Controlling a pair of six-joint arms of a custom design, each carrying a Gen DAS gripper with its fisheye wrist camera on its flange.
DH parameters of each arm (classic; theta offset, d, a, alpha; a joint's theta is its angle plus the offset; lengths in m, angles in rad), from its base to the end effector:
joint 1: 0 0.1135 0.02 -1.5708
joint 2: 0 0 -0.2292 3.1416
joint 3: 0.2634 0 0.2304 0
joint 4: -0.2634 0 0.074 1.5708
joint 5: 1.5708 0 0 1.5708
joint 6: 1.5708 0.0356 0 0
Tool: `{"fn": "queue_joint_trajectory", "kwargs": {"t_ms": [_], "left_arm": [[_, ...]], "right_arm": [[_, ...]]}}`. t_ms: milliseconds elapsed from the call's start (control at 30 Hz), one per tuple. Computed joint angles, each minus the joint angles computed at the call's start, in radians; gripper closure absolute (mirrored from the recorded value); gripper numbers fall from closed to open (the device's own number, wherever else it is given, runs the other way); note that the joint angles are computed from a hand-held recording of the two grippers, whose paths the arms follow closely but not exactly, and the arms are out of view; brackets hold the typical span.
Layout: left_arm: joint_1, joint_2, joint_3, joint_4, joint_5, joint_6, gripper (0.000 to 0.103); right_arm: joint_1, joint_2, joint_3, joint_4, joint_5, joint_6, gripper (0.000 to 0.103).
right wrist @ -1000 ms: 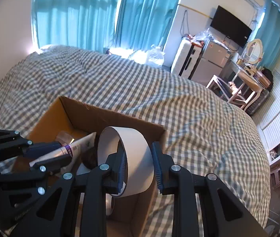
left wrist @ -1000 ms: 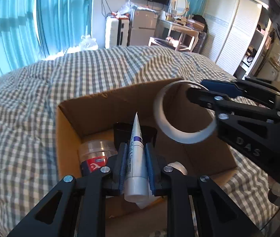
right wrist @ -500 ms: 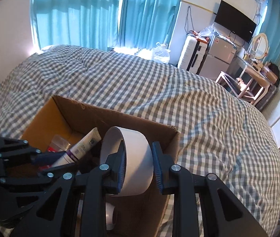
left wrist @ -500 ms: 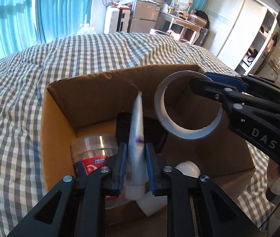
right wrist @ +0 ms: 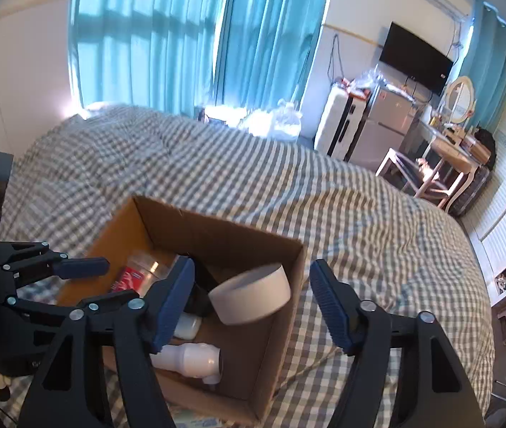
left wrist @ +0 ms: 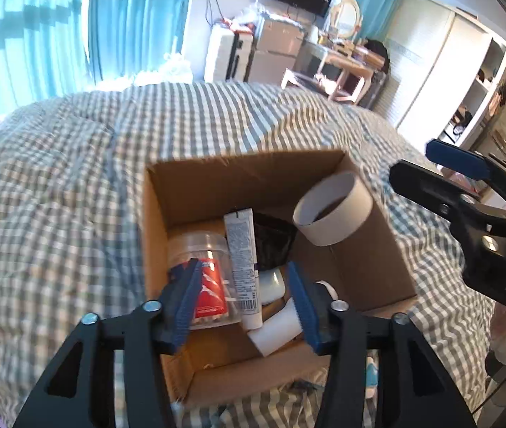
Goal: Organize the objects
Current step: 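Open both tools to drop the toothpaste tube and tape roll into the box, then move both open tools toward the tissue pack and bear toy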
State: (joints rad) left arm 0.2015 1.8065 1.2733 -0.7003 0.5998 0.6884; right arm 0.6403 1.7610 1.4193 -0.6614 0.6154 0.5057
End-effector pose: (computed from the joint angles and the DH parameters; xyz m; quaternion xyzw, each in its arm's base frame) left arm 0.3272 0.0463 0.1774 0.2752 0.9021 -0.1939 0.2701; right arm 0.2917 0.1917 0.2336 0.0231 0.9185 -0.0996 0.3819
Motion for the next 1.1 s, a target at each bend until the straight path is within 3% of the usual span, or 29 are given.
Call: {"fn": "queue_joint_trajectory", "kwargs": {"t_ms": [33, 100, 133, 300, 467, 567, 767, 967, 1100], "left_arm": [[0.013, -0.022, -0.002, -0.010, 0.011, 0.006, 0.039], [0.045, -0.081, -0.014, -0.029, 0.042, 0.016, 0.020], [0.056, -0.106, -0.021, -0.030, 0.054, 0.015, 0.018], [0.141, -0.206, -0.029, -0.108, 0.114, 0.083, 0.017], [0.224, -0.301, -0.054, -0.178, 0.164, 0.161, 0.017], [0.289, -0.315, -0.050, -0.231, 0.201, 0.220, 0.007], [0.423, -0.357, -0.104, -0.279, 0.263, 0.373, 0.004], [0.497, -0.372, -0.202, -0.294, 0.268, 0.552, 0.004], [0.510, -0.445, -0.362, -0.203, 0.258, 0.608, 0.003]], "right_arm": [[0.013, -0.016, 0.005, -0.015, 0.013, 0.007, 0.032], [0.053, -0.055, 0.015, -0.062, 0.051, 0.029, 0.030], [0.071, -0.063, 0.028, -0.088, 0.067, 0.038, 0.030], [0.166, -0.108, 0.079, -0.219, 0.157, 0.112, 0.023], [0.255, -0.144, 0.113, -0.333, 0.202, 0.199, 0.023], [0.323, -0.154, 0.129, -0.409, 0.251, 0.278, 0.023], [0.445, -0.164, 0.090, -0.502, 0.280, 0.411, 0.023], [0.519, -0.182, -0.047, -0.479, 0.258, 0.520, 0.022], [0.567, -0.143, -0.135, -0.444, 0.264, 0.575, 0.013]]}}
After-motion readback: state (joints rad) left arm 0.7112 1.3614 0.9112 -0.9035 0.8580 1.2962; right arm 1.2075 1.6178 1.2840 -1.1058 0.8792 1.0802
